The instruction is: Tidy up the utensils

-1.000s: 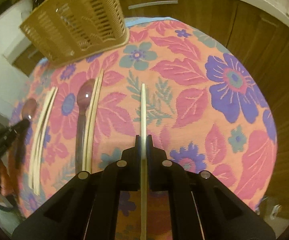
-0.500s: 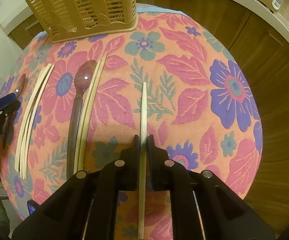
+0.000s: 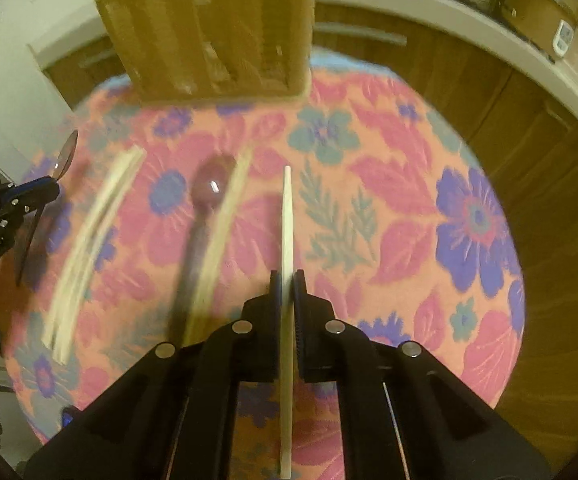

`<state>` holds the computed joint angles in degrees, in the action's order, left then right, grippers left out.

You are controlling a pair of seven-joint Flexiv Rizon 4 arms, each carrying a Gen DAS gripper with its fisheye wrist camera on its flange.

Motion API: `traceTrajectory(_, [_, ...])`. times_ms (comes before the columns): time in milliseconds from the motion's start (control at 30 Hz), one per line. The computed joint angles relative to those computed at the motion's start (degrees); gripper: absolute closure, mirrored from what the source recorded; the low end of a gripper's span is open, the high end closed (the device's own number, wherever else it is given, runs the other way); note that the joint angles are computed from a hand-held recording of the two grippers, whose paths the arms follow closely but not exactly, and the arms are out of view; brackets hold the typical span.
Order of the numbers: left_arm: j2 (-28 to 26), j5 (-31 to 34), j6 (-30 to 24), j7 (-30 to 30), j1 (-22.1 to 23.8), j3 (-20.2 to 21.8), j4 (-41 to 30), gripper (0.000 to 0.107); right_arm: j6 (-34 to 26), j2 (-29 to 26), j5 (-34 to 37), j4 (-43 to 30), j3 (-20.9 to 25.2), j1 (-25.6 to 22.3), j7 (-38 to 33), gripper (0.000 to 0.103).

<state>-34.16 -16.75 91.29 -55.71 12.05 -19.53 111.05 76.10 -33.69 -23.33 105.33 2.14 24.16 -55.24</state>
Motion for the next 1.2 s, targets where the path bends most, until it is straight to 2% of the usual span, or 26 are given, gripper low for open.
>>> traceTrajectory(133, [0.3,1.3,6.2,1.0,9.1,-11.9,1.8,0.097,4.5,1.4,1.6,0.1,1.8,-2.0,-2.2,0.099])
traceTrajectory(300, [-0.6,5.9,10.0,-1.7,13.8,-19.0,-0.5,0.097,9.9,1.8,2.0,-1.9,0.8,-0.6,-2.8,0.099])
traceTrajectory(400, [-1.8,8.7,11.9,-3.5,15.2,-21.8,-2.8,0.097,12.0,1.4,2.3,-3.5,0.2,0.0,-3.3,0.099])
traceTrajectory(500, [-2.8,11.2,13.0,-5.5,16.1,-23.8,-4.7,0.097,13.0,0.7,3.4,-6.2,2.5,-1.5,-4.9,0.099])
traceTrajectory(900, [-5.6,21.6,15.4,-13.8,19.9,-28.7,-8.3,0.097,16.5,0.7,4.8,-9.2,0.8,0.8,-6.0,0.099])
traceTrajectory(1200, [-6.7,25.7,16.2,-17.7,20.1,-29.6,-11.9,0.097,20.7,-0.1,6.0,-12.2,-1.6,2.3,-5.4,0.099])
